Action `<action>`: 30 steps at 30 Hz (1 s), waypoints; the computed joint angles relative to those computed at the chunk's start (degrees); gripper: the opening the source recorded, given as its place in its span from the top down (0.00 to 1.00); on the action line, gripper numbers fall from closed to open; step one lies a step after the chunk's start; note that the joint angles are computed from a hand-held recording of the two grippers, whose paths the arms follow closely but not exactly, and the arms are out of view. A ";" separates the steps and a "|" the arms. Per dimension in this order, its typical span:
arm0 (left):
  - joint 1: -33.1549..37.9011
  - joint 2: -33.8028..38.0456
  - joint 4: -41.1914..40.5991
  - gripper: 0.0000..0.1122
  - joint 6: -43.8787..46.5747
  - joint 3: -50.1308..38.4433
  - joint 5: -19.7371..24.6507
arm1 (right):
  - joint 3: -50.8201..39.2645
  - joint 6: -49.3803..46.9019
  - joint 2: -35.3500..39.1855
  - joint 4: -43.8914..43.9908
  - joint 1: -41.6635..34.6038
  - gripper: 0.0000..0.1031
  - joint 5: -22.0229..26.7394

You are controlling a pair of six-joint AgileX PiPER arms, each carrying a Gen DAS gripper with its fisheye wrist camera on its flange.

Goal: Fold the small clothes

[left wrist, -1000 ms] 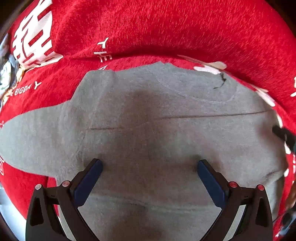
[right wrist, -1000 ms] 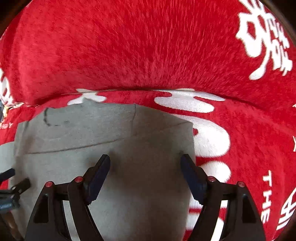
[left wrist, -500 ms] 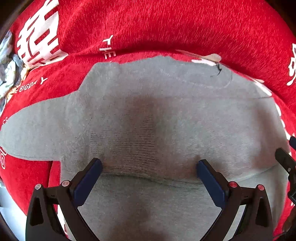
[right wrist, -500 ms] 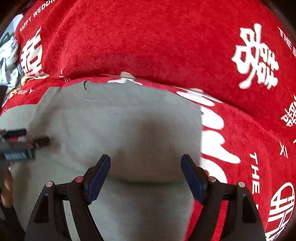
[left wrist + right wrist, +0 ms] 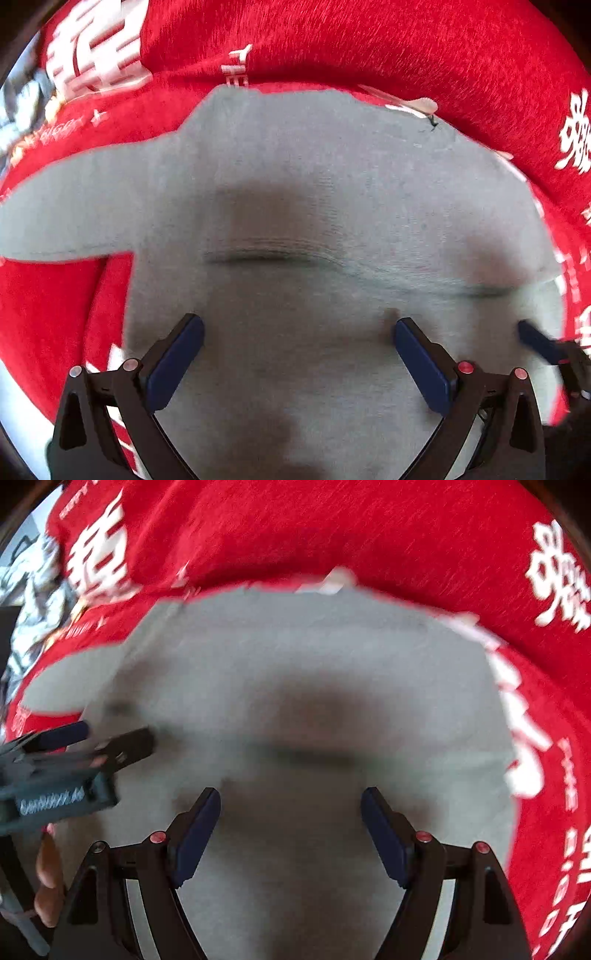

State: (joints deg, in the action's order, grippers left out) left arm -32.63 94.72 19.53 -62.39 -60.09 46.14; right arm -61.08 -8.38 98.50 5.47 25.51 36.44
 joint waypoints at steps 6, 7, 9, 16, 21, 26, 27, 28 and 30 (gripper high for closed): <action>-0.40 1.33 -0.91 0.08 -1.01 -1.84 2.32 | 1.69 14.21 -1.60 -7.18 2.70 0.16 -0.11; -0.26 1.62 -1.37 0.08 -0.59 -2.30 2.84 | 0.95 16.30 -1.19 -8.53 3.29 0.15 0.81; -0.23 1.61 -1.48 0.08 -0.58 -2.15 2.82 | 0.60 19.93 -0.71 -11.34 4.54 0.13 1.11; -0.08 0.61 -0.65 0.08 -0.41 -0.44 1.30 | 3.81 22.73 -2.39 -12.89 5.15 0.12 -2.30; 0.03 -2.81 -1.22 0.08 0.97 1.71 2.49 | 1.09 22.56 -1.60 -12.57 6.04 0.12 2.76; 2.43 -9.01 -1.19 0.08 -2.28 9.76 -1.58 | -2.20 15.28 -1.89 -5.45 4.75 0.11 4.29; 2.90 -9.49 -1.64 0.08 -1.04 10.83 -2.86 | -3.95 17.35 -0.98 -7.70 5.97 0.11 4.84; 2.51 -9.60 -0.61 0.09 -1.11 11.12 -3.13 | -5.49 18.26 -0.11 -8.96 6.67 0.11 5.38; 1.62 -9.70 2.81 0.09 -4.36 11.30 -1.34 | -9.54 17.81 2.18 -9.34 7.47 0.12 6.26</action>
